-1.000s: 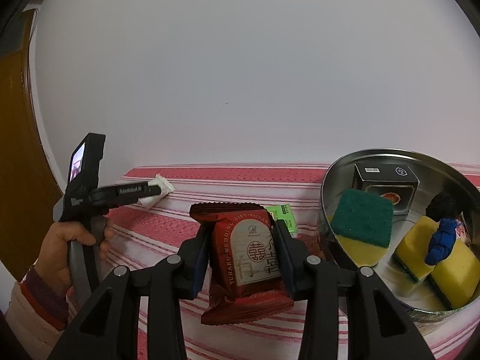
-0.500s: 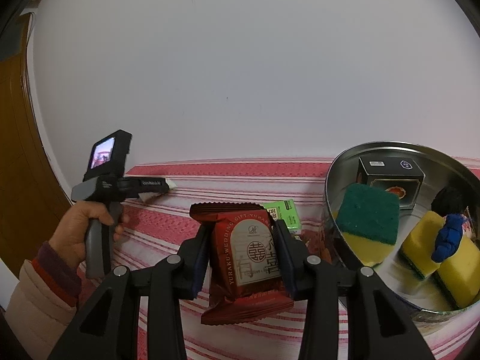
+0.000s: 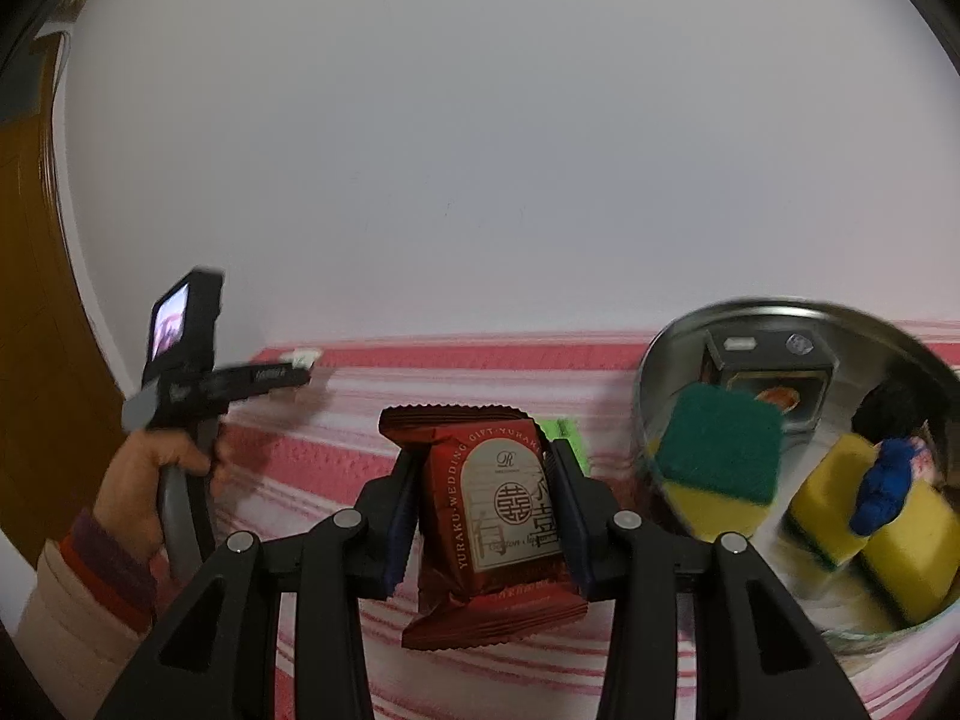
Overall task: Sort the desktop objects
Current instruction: 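Grasp the white-green wrapper with the left gripper while the right gripper holds the red packet, then carry the white wrapper and red packet over the metal tin with both grippers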
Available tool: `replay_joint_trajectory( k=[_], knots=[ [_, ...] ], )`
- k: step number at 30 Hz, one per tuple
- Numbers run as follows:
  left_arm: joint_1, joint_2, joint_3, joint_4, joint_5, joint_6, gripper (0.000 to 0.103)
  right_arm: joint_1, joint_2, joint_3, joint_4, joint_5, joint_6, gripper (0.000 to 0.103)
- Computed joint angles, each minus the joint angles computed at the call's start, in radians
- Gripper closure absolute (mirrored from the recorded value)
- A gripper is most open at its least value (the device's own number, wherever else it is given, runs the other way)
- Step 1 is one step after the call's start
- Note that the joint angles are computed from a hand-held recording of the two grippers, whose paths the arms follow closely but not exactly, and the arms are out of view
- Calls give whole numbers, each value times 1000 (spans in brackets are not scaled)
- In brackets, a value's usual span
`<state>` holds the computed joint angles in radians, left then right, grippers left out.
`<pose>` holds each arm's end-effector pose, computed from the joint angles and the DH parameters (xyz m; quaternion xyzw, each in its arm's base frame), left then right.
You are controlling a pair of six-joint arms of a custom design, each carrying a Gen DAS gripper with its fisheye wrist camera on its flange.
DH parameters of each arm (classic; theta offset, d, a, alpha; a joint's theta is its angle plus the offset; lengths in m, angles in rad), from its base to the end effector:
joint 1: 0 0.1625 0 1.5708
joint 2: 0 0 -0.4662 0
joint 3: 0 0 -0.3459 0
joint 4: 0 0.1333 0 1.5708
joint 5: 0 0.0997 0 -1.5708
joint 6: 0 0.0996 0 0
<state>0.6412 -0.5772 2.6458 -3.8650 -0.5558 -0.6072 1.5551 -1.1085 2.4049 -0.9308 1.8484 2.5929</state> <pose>-0.1377 -0.3747 0.0841 0.0854 0.8659 -0.4063 0.2788 0.1004 -0.3571 0.1194 0.1392 -0.8078 0.5074 0.2658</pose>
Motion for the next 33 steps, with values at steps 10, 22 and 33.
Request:
replay_joint_trajectory(
  k=[10,22,33],
  knots=[
    [-300,204,92,-219,78,-113,67,-42,-110,114,-210,2,4,59],
    [-460,312,45,-251,55,-100,67,-153,-242,296,-456,-81,-162,59],
    [-570,292,-89,49,19,-225,67,-320,-405,334,-407,-205,-196,59]
  ],
)
